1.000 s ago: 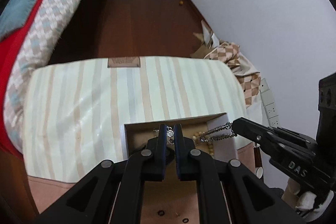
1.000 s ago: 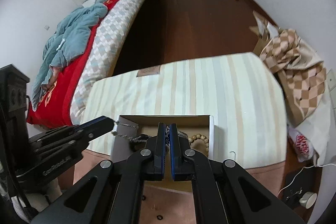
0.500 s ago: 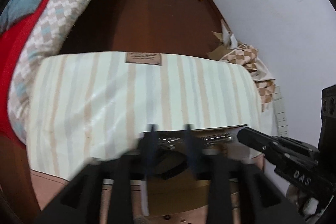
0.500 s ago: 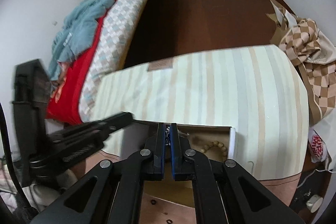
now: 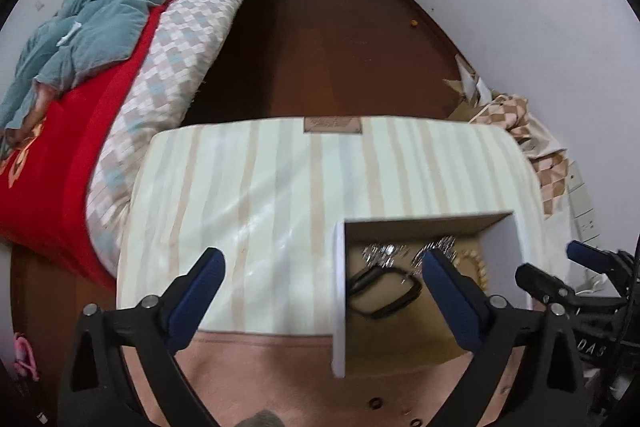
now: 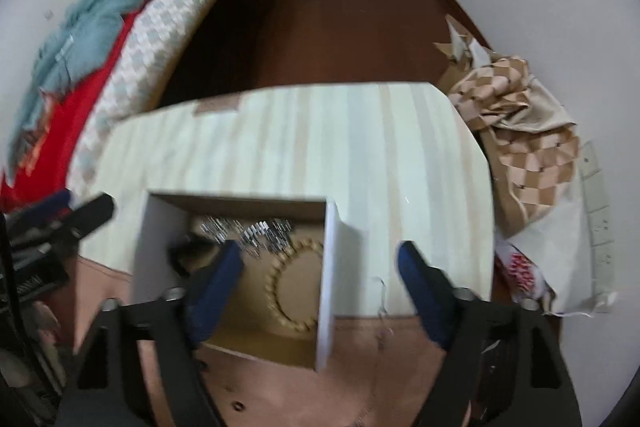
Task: Organize jewelry
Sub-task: 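Carry both silver bracelets into the white box and release them, then grasp a small silver charm with the left tool while the right tool grasps the pendant necklace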
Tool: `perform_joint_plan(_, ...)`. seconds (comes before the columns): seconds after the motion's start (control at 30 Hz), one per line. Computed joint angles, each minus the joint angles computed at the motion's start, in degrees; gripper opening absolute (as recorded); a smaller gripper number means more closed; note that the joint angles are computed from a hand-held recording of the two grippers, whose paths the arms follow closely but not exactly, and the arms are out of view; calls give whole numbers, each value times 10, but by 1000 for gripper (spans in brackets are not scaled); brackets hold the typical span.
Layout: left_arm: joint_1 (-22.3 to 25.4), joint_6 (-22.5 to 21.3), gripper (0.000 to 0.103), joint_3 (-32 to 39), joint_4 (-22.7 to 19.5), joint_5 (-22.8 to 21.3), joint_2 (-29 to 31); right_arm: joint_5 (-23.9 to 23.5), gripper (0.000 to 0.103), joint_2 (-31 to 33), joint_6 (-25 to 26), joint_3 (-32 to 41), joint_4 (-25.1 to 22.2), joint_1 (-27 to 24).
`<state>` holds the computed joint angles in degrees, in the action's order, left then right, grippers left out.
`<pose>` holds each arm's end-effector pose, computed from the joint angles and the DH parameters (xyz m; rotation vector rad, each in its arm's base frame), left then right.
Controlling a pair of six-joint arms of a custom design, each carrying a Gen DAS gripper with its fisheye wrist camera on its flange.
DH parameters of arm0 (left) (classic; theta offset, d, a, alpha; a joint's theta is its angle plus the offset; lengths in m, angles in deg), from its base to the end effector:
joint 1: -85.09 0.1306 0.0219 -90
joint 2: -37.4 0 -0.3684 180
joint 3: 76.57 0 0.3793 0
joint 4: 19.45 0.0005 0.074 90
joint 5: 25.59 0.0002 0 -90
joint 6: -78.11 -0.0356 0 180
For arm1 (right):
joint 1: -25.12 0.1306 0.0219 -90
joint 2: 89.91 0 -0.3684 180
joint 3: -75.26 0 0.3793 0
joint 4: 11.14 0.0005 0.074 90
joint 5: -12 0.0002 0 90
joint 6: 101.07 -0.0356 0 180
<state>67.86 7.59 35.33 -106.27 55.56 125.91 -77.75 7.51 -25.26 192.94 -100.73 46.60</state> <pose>0.3922 -0.1164 0.5517 -0.1006 2.6527 -0.0024 0.4318 0.1692 0.5246 -0.1765 2.7874 0.1502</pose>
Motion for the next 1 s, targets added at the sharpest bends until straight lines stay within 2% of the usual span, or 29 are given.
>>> perform_joint_plan(0.1,-13,5,103,-37,4,-29,-22,40,99,-20,-8,-38,2,18)
perform_joint_plan(0.33,-27,30,103,-78,-2,-38,-55,70,99,-63,-32,-94,15,41)
perform_joint_plan(0.67,-56,56,103,-75,-19,-71,-100,99,99,-102,-50,-79,3,65)
perform_joint_plan(1.0,-102,79,103,-49,-53,-115,-142,144,99,-153,-84,-54,-22,114)
